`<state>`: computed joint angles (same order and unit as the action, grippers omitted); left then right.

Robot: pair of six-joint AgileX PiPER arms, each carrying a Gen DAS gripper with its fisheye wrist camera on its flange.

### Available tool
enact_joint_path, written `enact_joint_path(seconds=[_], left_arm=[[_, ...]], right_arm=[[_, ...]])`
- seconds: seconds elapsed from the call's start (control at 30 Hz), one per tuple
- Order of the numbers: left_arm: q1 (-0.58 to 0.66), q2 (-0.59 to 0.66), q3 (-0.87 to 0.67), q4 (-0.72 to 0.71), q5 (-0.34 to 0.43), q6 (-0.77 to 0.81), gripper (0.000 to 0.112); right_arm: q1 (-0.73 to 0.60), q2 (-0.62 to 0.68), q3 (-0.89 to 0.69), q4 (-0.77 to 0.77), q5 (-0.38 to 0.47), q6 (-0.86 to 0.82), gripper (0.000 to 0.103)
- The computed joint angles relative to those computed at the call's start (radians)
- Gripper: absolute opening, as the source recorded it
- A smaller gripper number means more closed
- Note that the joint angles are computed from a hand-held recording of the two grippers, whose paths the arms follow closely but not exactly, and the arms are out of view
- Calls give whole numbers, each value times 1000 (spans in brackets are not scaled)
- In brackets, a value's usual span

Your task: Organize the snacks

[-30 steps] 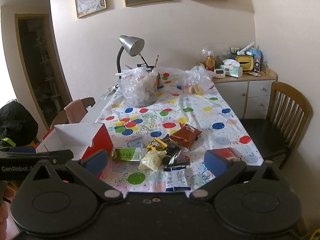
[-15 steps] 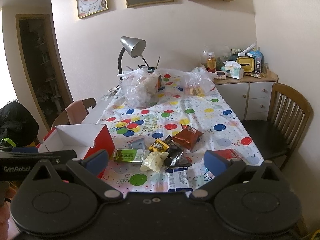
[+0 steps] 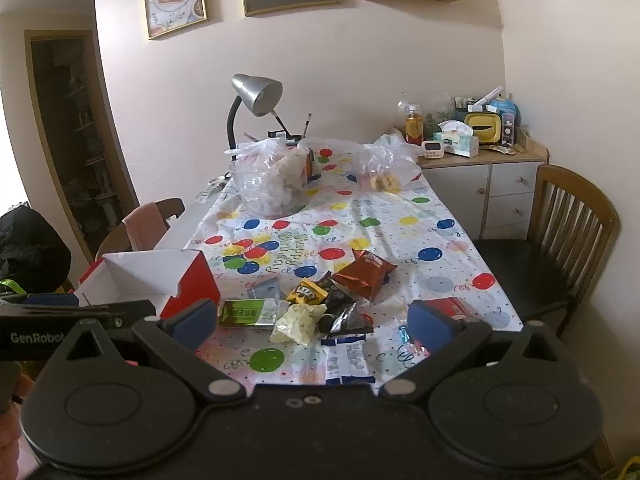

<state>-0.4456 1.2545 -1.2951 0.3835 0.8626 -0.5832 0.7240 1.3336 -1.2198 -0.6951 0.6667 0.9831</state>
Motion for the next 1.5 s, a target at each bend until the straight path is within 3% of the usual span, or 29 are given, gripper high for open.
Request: enact_joint_path(seconds=[0.27, 0.53, 0.63, 0.83, 1.03, 1.2, 1.5], left_arm=[[-31, 123, -79, -10, 24, 1, 103], [-45, 283, -186, -79, 58, 43, 102], [-47, 361, -244, -110, 73, 54, 102], [-66, 504, -354, -112, 76, 53, 102], [-61, 661, -500, -177, 128, 87, 98], [-45, 807, -652, -242, 211, 120, 94], [-53, 982, -858, -227, 334, 109, 92]], right_arm=[[-168, 32, 14, 200, -80, -202, 102], [-373, 119, -3, 559, -142, -669, 99], [-430, 171, -27, 607, -152, -785, 97], [-561, 307, -134, 850, -110, -1140, 97], [-631, 460, -274, 953, -31, -1345, 97], [-652, 577, -388, 964, 28, -1415, 97], [-650, 729, -552, 925, 103, -1409, 97]])
